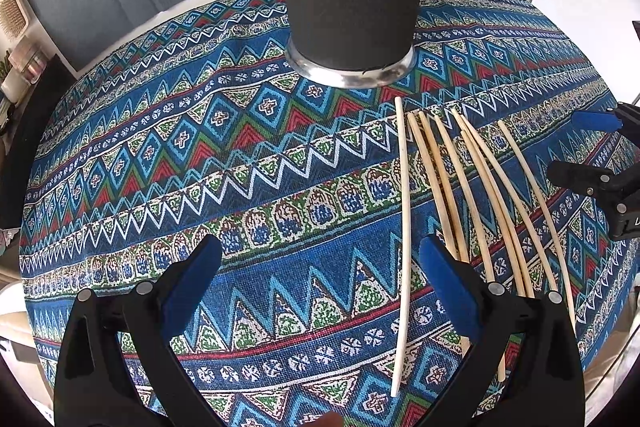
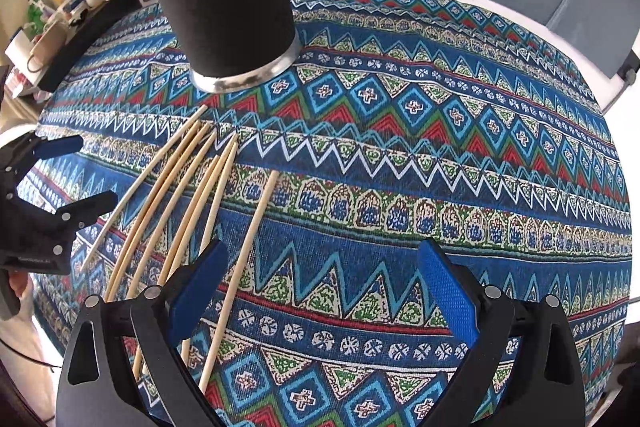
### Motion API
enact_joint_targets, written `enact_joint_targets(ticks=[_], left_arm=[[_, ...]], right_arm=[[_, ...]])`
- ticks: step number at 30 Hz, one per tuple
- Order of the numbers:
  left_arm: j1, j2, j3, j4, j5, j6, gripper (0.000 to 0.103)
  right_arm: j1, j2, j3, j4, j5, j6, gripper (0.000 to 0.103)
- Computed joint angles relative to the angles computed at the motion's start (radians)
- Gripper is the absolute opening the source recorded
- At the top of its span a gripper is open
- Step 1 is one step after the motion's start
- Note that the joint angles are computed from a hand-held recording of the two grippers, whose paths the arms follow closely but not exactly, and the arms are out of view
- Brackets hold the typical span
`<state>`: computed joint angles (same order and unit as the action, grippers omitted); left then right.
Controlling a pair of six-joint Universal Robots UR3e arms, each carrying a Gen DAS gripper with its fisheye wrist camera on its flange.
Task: Organize utensils
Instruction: 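Move both open grippers back down to the remaining wooden sticks, then close the left gripper on a wooden stick while the right gripper grasps another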
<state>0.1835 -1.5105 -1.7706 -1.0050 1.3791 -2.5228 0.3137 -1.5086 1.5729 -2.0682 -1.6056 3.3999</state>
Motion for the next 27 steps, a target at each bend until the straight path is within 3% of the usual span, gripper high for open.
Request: enact_joint_targets(ticks=[11,14,18,20,22,23,24,25,27], left_arm=[[-0.033,-0.064,0.025,0.022,0.034,-0.033,0.096],[-0.014,-0.090,0.072,-0.048,0.006,-0.048,0.095],[-0.003,-0.068,0.062,-0.065,-0.024,0.017,0.083],[-0.002,-0.063,0.057,-0.064,-0.029,0.027,0.081],[0.006,-0.055,0.047,-0.060,-0.039,0.043,0.080],[0.012,-0.051,0.045,-0.062,-0.045,0.049,0.078],[0.019,-0.048,0.048,-0.068,-0.050,0.058,0.073],[0.035,-0.037,0.043,-0.076,-0.063,0.076,0.060],[0.070,-0.025,0.046,-0.099,-0.082,0.108,0.046]], right_arm=[[0.068,0.128,-0.124,0.103,-0.035,0.026,0.091],[0.070,0.130,-0.125,0.104,-0.030,0.024,0.090],[0.075,0.150,-0.130,0.083,-0.020,0.008,0.088],[0.069,0.131,-0.102,0.061,-0.015,-0.013,0.080],[0.058,0.102,-0.074,0.052,-0.012,-0.025,0.060],[0.052,0.092,-0.064,0.052,-0.010,-0.029,0.057],[0.044,0.078,-0.051,0.048,-0.011,-0.031,0.049],[0.041,0.067,-0.038,0.043,-0.014,-0.033,0.041],[0.031,0.045,-0.007,0.026,-0.009,-0.053,0.033]])
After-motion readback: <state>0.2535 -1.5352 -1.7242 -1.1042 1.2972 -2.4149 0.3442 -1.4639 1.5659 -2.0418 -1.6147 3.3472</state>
